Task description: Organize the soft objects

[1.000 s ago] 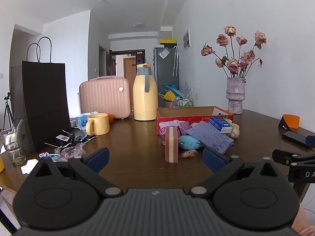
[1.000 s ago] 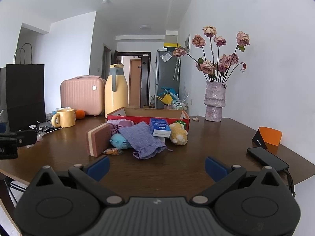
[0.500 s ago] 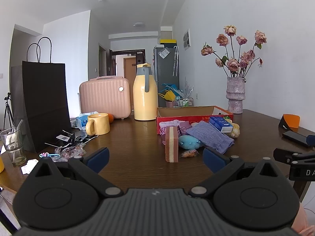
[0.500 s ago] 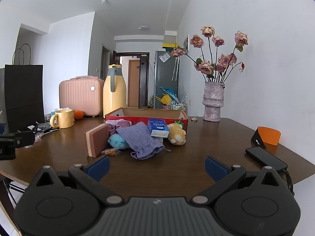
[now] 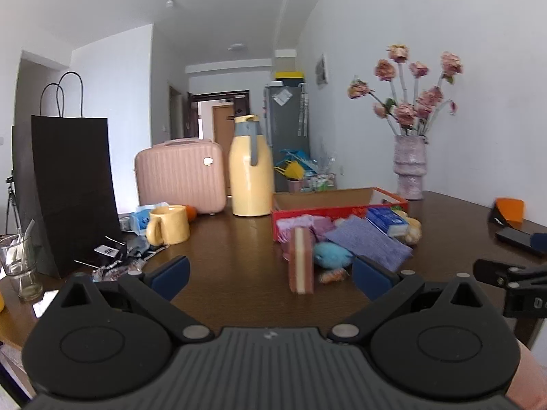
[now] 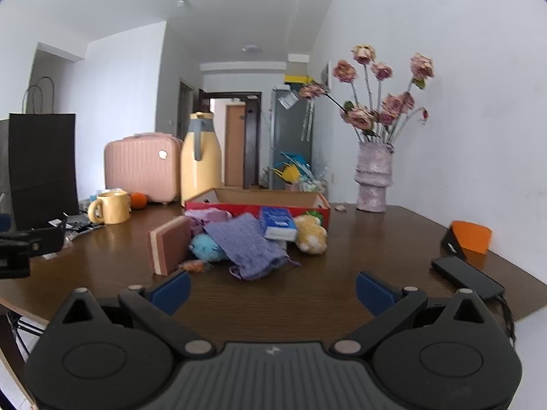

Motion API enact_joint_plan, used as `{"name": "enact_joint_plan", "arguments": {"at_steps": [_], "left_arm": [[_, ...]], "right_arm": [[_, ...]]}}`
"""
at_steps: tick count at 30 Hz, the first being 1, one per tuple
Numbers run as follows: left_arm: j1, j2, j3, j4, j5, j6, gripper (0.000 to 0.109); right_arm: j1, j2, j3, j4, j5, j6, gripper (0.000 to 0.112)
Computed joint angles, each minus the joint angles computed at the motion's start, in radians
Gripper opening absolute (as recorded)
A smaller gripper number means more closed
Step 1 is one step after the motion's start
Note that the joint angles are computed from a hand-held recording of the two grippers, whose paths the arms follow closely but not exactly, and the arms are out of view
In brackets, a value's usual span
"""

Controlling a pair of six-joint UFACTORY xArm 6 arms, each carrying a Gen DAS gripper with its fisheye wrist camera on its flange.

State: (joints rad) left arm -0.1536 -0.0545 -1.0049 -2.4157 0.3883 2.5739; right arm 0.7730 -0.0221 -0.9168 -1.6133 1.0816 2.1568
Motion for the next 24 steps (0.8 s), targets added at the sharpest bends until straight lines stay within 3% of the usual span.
{"name": "enact_joint_plan", "arguments": {"at_steps": [3, 5, 9, 14, 18, 20, 23, 24], "left_arm": [[-0.002, 0.075, -0.095, 0.029, -0.035, -0.063, 0.103], [-0.001, 0.142, -0.175, 0.016, -0.075, -0.052, 0.103], [0.007, 0.311, -0.375, -0.034, -0.191, 0.005, 0.103], [0.015, 0.502, -0.616, 0.117, -0.326, -0.193, 0.103], [0.012, 0.582, -0.698, 0.335, -0.377, -0.443, 0.103], [0.009, 0.594, -0.706, 0.38, -0.378, -0.483, 0.103], [0.008, 0.604, -0.713, 0.384, -0.363, -0.46, 0.103], [0.007, 0.606, -0.712, 0.393, -0.354, -0.466, 0.103]], "right_arm": [[-0.043, 0.021, -0.025, -0.069, -0.048, 0.051, 0.103], [-0.099, 0.05, -0.052, -0.148, -0.136, 0.073, 0.103], [-0.248, 0.135, -0.168, -0.219, -0.473, 0.036, 0.103], [-0.303, 0.34, -0.434, -0.246, -0.579, 0.001, 0.103], [-0.343, 0.574, -0.74, -0.065, -0.686, -0.274, 0.1], [-0.351, 0.683, -0.882, 0.078, -0.683, -0.442, 0.088], [-0.377, 0.777, -1.002, 0.268, -0.725, -0.615, 0.042], [-0.388, 0.791, -1.015, 0.311, -0.756, -0.648, 0.04]]}}
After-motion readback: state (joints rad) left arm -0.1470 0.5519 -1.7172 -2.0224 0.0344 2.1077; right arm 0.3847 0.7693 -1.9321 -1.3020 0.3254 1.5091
